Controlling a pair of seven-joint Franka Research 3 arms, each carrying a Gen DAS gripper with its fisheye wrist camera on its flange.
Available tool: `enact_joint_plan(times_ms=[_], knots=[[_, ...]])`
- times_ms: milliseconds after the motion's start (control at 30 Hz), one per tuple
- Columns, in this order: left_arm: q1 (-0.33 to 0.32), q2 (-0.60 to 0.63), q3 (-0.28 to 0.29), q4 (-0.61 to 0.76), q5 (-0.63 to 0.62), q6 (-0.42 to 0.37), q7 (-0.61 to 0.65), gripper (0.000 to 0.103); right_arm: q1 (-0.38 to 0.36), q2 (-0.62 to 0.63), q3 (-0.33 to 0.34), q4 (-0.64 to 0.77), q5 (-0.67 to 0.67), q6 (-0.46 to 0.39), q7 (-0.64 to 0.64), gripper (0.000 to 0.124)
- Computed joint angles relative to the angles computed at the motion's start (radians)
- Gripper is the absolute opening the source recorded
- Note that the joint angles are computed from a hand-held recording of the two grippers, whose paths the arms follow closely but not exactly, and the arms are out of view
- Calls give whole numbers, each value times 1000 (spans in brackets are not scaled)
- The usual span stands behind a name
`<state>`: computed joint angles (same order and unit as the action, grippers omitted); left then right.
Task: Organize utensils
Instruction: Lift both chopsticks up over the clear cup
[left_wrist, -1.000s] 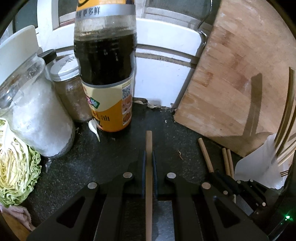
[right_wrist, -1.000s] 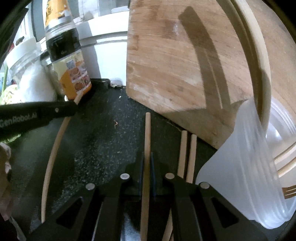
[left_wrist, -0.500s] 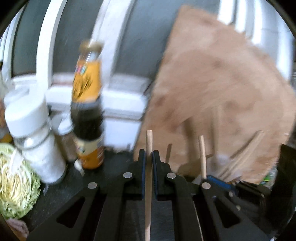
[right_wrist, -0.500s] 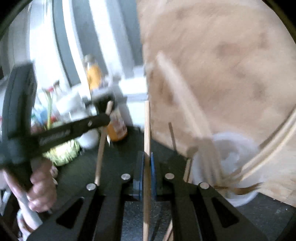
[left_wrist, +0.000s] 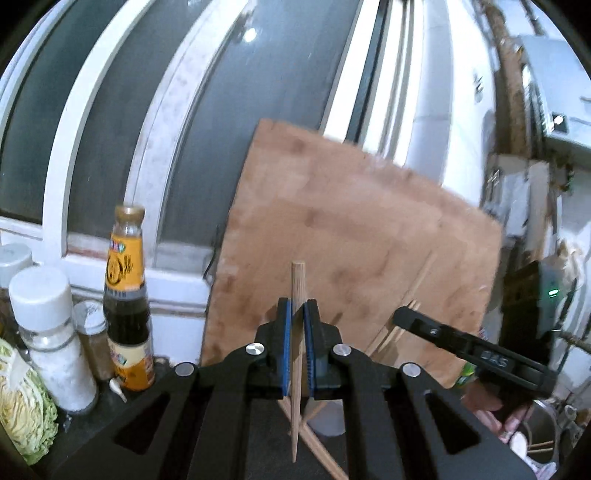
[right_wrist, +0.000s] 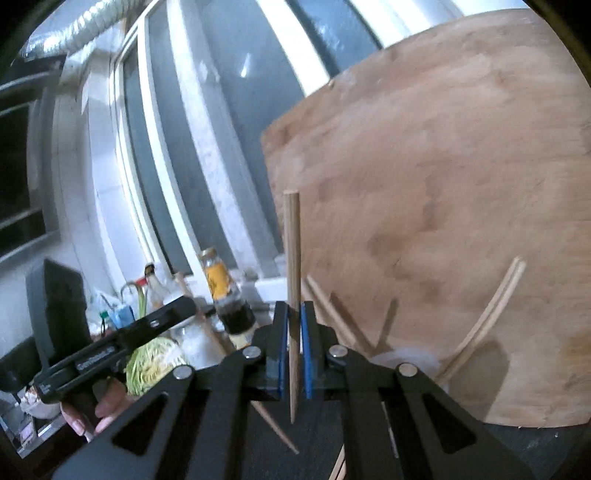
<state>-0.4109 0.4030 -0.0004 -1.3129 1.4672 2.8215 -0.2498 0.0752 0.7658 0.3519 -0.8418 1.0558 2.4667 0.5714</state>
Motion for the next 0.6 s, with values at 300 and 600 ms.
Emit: enact_joint_plan(times_ms=[300,600], knots=[[-5,2,-35,74,140,-29,-67,6,-62,13,43,29,116,-11,-12,6],[-116,203,42,399,114,-96,65,6,-81,48,62,87,201,89,-1,6]])
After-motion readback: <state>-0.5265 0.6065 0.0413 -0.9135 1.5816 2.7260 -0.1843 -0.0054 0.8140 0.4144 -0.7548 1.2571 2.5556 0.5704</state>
